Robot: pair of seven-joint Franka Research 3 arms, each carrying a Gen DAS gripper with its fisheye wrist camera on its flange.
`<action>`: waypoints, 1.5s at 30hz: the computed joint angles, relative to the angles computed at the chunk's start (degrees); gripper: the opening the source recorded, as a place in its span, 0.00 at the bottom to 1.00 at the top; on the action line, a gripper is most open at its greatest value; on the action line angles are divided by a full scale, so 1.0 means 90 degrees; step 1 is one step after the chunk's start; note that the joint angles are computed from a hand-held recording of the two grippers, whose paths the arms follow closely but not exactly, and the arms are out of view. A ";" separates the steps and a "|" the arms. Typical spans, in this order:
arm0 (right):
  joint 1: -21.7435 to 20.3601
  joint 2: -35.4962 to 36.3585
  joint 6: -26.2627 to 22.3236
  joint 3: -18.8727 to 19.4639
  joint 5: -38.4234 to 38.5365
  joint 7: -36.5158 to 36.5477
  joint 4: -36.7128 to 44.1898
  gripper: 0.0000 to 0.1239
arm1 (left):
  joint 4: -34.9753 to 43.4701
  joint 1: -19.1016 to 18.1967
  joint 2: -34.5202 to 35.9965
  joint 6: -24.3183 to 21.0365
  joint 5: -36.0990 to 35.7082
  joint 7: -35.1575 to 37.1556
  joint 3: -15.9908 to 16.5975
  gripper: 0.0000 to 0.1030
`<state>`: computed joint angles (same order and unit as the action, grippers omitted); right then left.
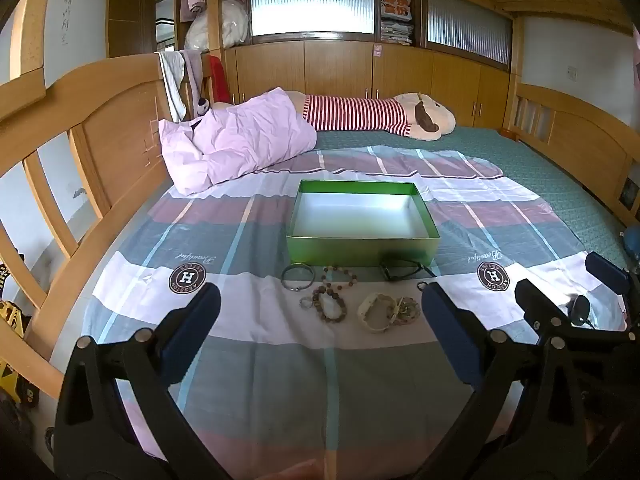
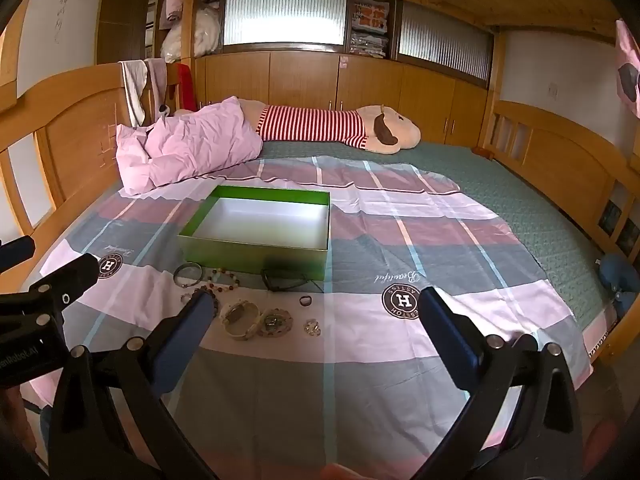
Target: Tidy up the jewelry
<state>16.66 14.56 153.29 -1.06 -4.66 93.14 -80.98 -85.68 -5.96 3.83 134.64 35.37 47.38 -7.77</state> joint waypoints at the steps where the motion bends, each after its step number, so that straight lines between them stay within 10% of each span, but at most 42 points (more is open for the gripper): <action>1: 0.0001 0.0000 0.0000 -0.0001 0.0001 0.0000 0.0000 0.81 | -0.0003 -0.0001 -0.0001 0.0006 0.0012 -0.0011 0.0001 0.97; 45: -0.0150 -0.0128 -0.0096 0.0186 0.0870 -0.0336 -0.0032 0.81 | -0.0113 0.0069 -0.0082 0.0147 -0.0121 -0.0052 0.0004 0.97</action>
<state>15.31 13.41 152.43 0.61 3.17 90.12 -81.27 -86.69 -5.35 3.09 135.96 34.28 46.91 -7.73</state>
